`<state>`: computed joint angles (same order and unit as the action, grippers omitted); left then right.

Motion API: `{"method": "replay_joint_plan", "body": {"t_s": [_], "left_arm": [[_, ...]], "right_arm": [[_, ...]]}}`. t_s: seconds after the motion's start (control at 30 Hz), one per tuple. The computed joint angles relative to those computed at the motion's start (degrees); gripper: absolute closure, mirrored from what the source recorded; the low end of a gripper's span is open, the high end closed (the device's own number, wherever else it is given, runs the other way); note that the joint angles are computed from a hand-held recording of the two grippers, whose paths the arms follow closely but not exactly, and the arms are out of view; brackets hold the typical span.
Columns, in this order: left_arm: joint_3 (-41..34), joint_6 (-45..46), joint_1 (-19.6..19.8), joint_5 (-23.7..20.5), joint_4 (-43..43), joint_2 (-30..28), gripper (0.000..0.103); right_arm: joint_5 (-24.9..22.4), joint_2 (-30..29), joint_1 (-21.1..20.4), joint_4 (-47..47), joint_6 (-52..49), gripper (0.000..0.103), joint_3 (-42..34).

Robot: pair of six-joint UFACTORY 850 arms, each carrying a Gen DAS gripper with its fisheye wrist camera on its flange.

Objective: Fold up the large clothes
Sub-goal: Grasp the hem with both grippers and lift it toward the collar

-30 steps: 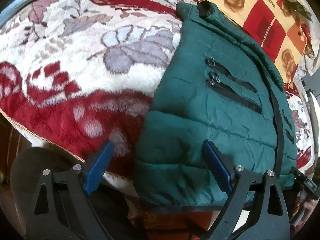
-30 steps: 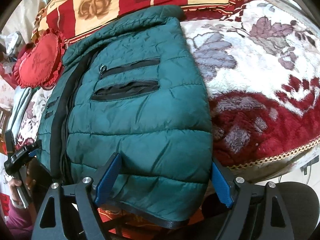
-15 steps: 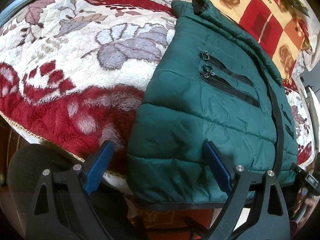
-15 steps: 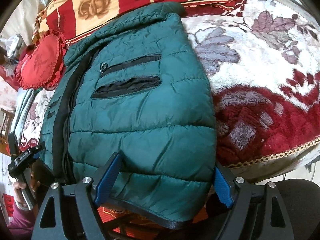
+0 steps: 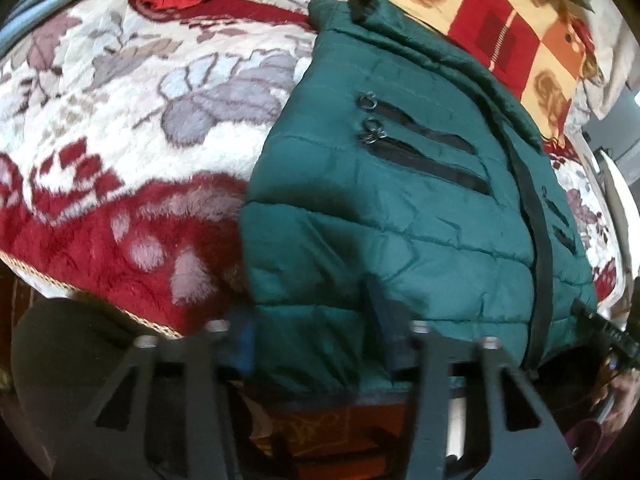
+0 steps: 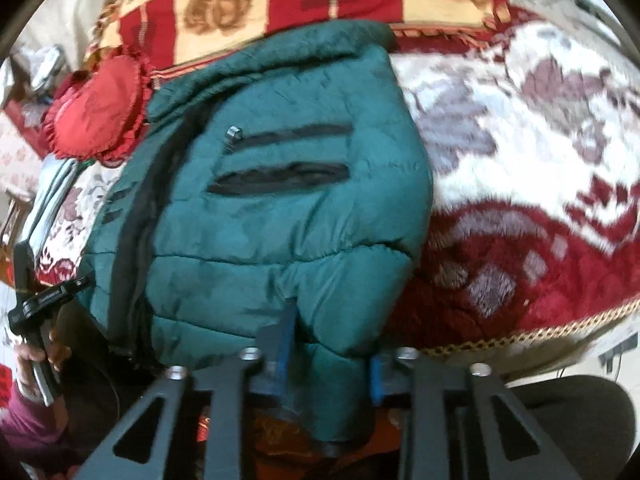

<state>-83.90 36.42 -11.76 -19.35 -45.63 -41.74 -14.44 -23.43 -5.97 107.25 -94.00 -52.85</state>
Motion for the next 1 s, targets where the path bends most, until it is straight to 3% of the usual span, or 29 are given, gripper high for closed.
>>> {"method": "replay_joint_plan", "body": {"t_s": [0.13,0.37,0.6,0.83,1.0], "left_arm": [[0.4,5.1,0.8,-1.3,-5.9,1.4,0.087],[0.6,17.2,2.0,-2.3,-19.2,4.5,0.09],[-4.7,17.8,1.9,-1.3,-23.0,3.4,0.09],[-13.5,9.0,1.0,0.8,-16.8,-0.1,0.09],[-22.6,-2.7,-0.2,1.8,-5.3,-4.6,0.09]], "right_arm": [[-3.4,2.9,-1.0,3.4,-4.3,0.086,1.3],[-10.9,5.7,-3.7,3.1,-2.3,0.086,0.2],[-10.3,5.2,-3.9,7.8,-5.2,0.086,-4.5],[-7.2,2.4,-4.2,10.1,-6.9,0.087,-10.8],[-4.4,-2.4,-4.7,7.9,-1.9,0.087,-18.1]]}}
